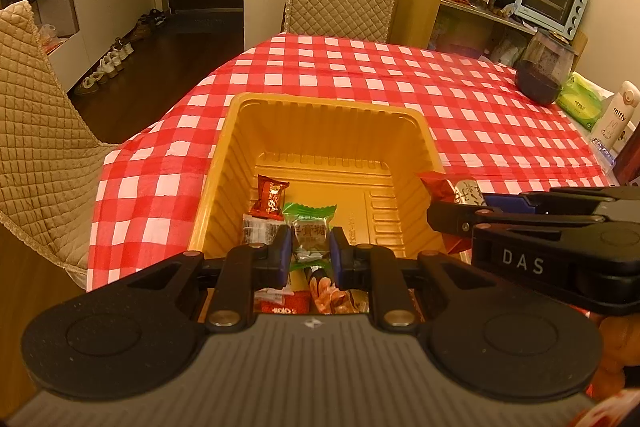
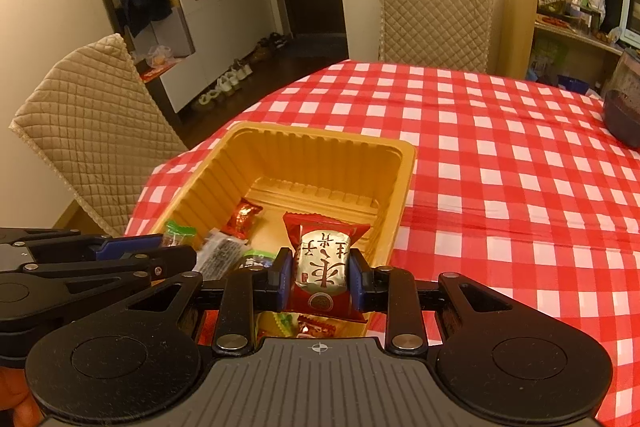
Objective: Organize snacks
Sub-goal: 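Carry both held candies over the yellow tray, then lower both candies into the tray and open both grippers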
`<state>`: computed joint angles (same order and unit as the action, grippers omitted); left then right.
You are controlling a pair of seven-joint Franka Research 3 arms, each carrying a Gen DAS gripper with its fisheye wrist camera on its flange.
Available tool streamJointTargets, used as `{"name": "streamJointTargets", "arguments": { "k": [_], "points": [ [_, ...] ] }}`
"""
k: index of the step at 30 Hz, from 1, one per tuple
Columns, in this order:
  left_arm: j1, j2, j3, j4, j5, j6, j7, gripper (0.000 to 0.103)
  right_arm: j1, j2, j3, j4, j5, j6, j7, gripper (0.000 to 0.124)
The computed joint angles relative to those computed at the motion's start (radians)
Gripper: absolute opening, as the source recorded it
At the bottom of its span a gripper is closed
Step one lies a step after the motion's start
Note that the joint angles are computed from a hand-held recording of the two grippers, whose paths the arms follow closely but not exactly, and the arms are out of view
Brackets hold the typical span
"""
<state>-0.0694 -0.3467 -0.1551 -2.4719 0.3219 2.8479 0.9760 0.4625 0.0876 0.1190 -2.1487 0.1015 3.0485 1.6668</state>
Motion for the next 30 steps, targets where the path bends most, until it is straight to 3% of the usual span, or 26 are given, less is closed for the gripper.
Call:
{"name": "streamJointTargets", "arguments": {
  "k": [15,19,30],
  "points": [
    [0.012,0.052,-0.001,0.024,0.017,0.02,-0.005,0.018,0.005,0.034,-0.007,0.03,0.026,-0.004,-0.018,0.03],
    [0.002,0.057,0.014,0.016,-0.002,0.043,0.01,0.035,0.009,0.04,-0.008,0.033,0.024,-0.001,-0.014,0.03],
    [0.027,-0.02,0.002,-0.032,0.026,0.017,-0.02,0.041,-0.003,0.024,0.016,0.022,0.08,0.007,-0.056,0.03]
  ]
}}
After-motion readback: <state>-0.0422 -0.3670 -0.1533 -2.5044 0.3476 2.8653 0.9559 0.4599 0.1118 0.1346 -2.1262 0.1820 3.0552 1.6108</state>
